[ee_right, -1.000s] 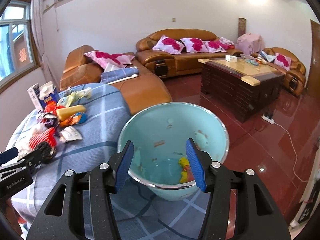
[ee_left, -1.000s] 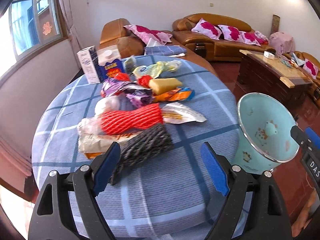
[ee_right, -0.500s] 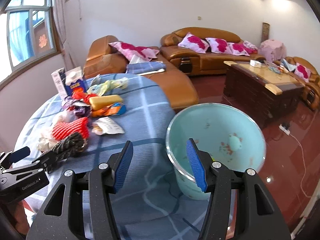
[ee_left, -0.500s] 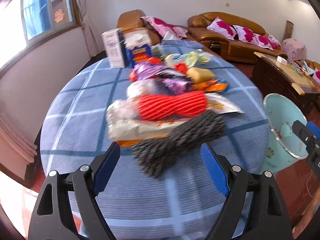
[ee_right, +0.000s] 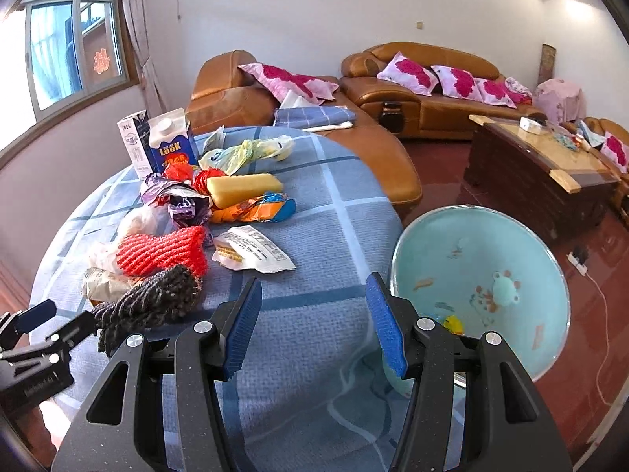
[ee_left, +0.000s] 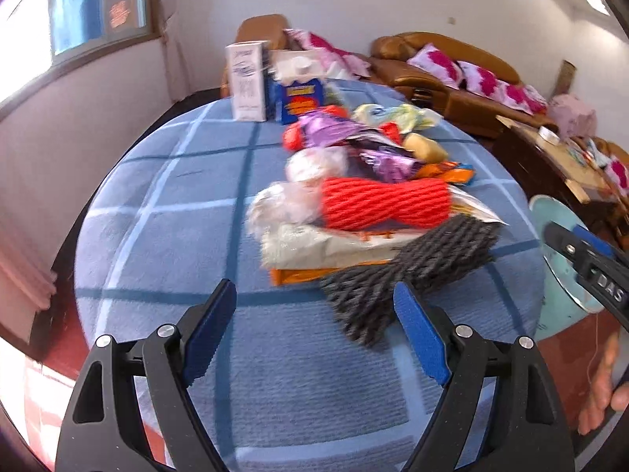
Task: Collect trash
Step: 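Move both tools back to the table toward the black mesh net and receipt, then grasp the black mesh net with the left tool while the right tool grasps the white receipt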
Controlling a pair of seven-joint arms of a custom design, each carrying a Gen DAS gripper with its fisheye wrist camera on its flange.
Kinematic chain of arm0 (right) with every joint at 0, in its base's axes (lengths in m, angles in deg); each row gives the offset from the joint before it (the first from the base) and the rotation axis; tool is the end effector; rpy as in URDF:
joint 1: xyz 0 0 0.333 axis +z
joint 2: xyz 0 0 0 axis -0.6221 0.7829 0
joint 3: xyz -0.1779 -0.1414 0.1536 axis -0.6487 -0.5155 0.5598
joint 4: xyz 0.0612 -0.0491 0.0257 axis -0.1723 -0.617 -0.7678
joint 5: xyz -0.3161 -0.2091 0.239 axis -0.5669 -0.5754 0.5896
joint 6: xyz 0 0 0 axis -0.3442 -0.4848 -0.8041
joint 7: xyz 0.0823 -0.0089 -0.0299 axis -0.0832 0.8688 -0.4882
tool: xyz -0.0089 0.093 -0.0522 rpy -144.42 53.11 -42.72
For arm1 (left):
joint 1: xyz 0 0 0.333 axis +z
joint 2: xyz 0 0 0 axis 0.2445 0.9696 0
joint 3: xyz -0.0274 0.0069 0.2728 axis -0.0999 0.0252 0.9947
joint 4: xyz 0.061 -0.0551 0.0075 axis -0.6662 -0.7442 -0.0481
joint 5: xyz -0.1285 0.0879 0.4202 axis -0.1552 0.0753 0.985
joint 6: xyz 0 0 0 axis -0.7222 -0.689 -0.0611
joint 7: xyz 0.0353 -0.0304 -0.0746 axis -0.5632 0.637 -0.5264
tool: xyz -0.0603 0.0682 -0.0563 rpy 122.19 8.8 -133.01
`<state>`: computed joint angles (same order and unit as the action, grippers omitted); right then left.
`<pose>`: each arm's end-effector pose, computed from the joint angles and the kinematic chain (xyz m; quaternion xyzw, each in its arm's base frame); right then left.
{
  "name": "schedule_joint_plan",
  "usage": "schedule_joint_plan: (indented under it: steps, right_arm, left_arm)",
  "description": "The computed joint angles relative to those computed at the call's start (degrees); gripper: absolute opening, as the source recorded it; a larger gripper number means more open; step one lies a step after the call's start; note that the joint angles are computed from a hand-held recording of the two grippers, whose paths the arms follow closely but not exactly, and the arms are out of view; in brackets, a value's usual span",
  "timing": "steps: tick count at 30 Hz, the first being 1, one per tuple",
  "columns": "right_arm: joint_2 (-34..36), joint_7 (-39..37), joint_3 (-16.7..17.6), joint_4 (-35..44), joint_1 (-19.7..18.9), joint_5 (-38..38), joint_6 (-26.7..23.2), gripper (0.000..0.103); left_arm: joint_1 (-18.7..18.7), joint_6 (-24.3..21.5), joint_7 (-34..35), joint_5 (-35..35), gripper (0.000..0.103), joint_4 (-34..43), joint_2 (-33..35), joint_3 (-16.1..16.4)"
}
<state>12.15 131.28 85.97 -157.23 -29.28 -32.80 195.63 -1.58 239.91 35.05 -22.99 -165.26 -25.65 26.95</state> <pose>0.3790 0.1916 0.3790 -0.5037 0.7537 -0.3187 0.2768 0.4426 -0.0958 0.3697 -0.5352 0.7572 -0.3114 0.2078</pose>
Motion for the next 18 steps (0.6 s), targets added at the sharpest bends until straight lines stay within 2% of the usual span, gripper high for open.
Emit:
schedule_joint_plan:
  steps: [2, 4, 6, 8, 12, 15, 17, 18]
  right_arm:
    - [0.7, 0.0, -0.1, 0.3, -0.3, -0.1, 0.5, 0.055]
    - [1.3, -0.3, -0.2, 0.7, -0.5, -0.3, 1.0, 0.055]
    - [1.8, -0.4, -0.2, 1.0, -0.9, -0.5, 1.5, 0.055]
    - [2.5, -0.6, -0.5, 1.4, -1.3, -0.7, 2.6, 0.055]
    - [6.0, -1.0, -1.0, 3.4, -3.2, -1.6, 6.0, 0.055]
    - [9.1, -1.3, -1.4, 5.3, -5.1, -2.6, 9.9, 0.055]
    - [11.4, -1.5, -1.4, 6.8, -6.2, -2.9, 11.3, 0.055]
    - [13.0, -2.1, -1.5, 7.8, -6.6, -3.2, 12.2, 0.055]
  left_arm:
    - [-1.5, 0.2, 1.2, 0.0, 0.081, 0.7, 1.2, 0.3]
    - [-1.1, 0.5, 0.8, 0.6, 0.08, 1.5, 2.7, -1.1]
    - [-1.7, 0.1, 1.2, 0.5, 0.077, 2.2, 3.9, -0.9]
    - [-2.9, -1.2, 2.7, -0.3, 0.056, 3.1, 5.1, 0.2]
    - [-4.3, -1.8, 6.1, -3.2, 0.044, 4.0, 6.4, 1.2]
    - [-4.7, -0.7, 7.9, -4.9, 0.029, 3.8, 6.3, 1.2]
    - [-5.6, -0.8, 9.6, -6.5, 0.013, 3.8, 6.0, 2.4]
    - [-5.8, -1.3, 10.1, -7.2, 0.013, 3.9, 5.8, 2.7]
